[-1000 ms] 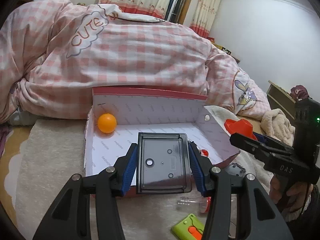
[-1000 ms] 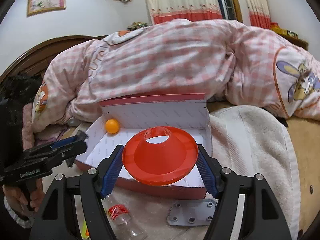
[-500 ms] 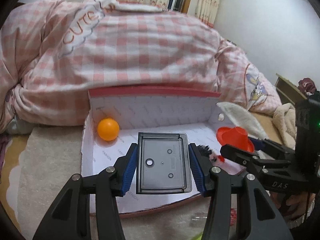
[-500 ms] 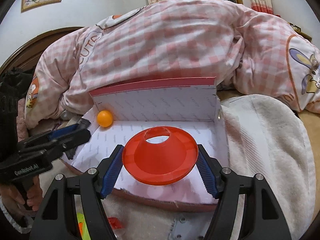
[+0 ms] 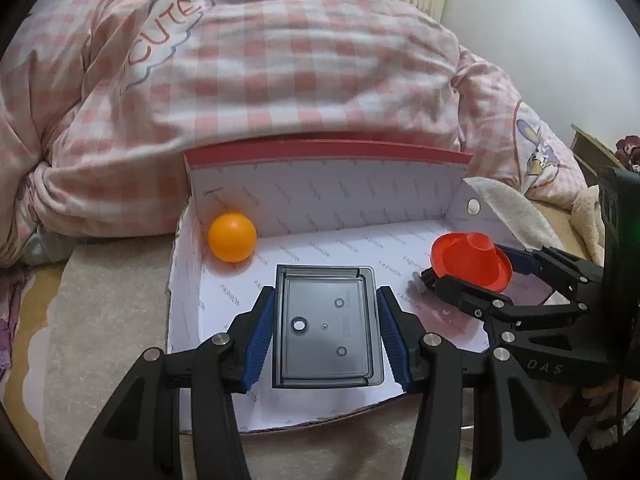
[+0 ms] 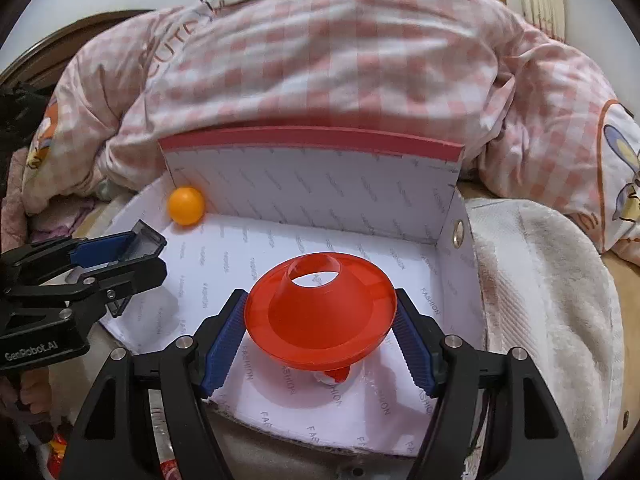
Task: Organize objects
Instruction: 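Lower and release the tin lid with the left gripper while the right gripper releases the cone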
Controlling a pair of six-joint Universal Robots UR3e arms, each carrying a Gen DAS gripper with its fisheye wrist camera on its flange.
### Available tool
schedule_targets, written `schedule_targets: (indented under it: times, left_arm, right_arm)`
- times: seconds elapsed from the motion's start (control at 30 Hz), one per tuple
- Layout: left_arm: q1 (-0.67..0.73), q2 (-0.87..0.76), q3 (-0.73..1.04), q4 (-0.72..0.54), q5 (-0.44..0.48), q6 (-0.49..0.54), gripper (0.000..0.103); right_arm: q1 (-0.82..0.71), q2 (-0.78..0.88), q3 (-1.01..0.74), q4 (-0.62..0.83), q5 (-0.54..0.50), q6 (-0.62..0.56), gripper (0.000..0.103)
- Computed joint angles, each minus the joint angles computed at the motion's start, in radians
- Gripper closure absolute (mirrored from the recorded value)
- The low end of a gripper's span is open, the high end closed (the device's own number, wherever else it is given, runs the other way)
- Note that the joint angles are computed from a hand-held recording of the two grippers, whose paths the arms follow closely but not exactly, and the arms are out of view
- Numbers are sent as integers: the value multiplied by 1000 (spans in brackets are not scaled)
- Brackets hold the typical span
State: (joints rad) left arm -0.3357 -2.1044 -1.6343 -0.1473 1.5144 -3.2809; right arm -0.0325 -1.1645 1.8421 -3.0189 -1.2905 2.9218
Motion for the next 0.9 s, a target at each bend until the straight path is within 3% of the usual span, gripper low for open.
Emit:
schedule_targets:
  times: [0.23,0.47,0.9]
  left_arm:
    - [-2,-27,39,-46,16,8,53]
    - [-25,-48,68,-73,69,49,53]
    - [-13,-40,63,-82,29,47,53]
  right_arm:
    - [21,30,-72,87,-39,-92,30]
    - [18,36,-84,103,-36,-96,29]
    - [14,24,-59,86,-32,-86,29]
